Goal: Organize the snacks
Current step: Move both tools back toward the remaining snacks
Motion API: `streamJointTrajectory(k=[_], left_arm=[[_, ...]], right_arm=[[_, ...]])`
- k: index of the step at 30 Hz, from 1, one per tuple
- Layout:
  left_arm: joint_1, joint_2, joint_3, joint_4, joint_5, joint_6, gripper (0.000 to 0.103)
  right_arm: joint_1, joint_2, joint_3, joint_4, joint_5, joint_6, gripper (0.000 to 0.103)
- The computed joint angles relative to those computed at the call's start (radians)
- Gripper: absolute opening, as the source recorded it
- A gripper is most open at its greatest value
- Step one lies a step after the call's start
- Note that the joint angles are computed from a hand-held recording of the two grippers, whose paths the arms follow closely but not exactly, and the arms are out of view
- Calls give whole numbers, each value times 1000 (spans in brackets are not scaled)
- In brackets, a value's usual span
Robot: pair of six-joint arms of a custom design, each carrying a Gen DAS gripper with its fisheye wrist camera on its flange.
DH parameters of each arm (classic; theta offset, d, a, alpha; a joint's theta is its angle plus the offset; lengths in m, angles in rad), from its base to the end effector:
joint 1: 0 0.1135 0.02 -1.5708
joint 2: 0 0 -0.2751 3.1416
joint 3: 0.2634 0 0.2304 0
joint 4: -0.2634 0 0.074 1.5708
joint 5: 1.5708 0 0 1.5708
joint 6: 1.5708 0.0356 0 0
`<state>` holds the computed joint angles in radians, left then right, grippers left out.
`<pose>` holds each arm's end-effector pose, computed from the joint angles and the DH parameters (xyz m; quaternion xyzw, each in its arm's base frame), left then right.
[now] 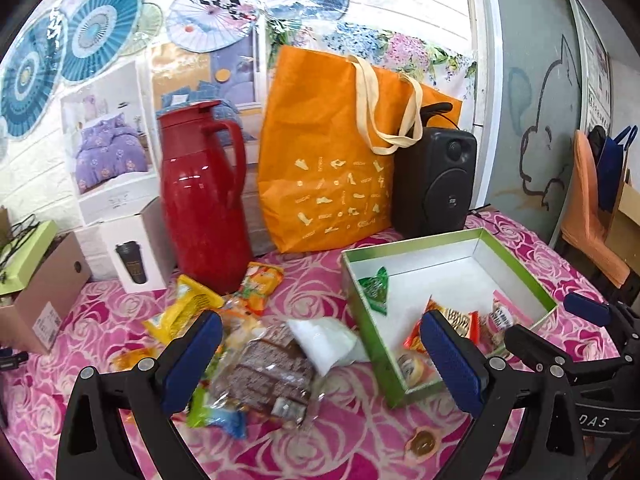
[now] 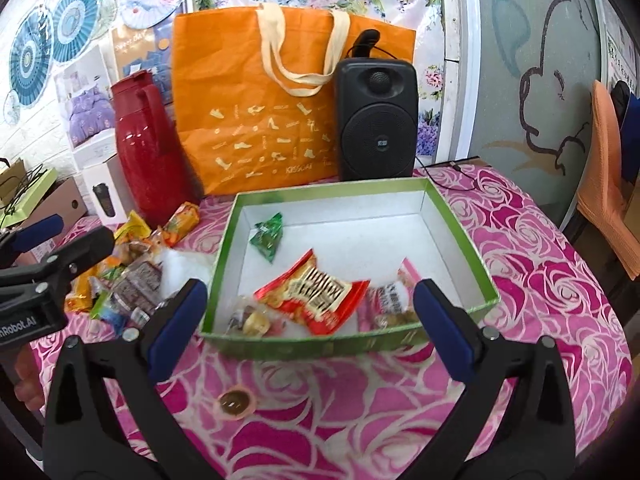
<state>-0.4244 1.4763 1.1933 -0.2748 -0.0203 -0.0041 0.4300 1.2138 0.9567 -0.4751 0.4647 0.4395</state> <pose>0.2895 -0.1300 0.3248 0.1776 0.8562 -0.0945 0.4759 0.2184 0.0826 0.3020 0.0980 0.8884 -0.0239 0.4479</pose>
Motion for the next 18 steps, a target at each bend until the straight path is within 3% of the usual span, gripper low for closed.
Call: streamJointTrajectory(k=[5,10,18], left_arm=[[75,-91,-101,-20,5,33,101],[184,-165,-211,-22,33,70,101],[333,-177,-291,-3,77,104,101]], right_arm=[[190,63,23,-62,120,120,102],[302,148,19,-37,162,185,102],[393,257,37,-1,281,190,102]])
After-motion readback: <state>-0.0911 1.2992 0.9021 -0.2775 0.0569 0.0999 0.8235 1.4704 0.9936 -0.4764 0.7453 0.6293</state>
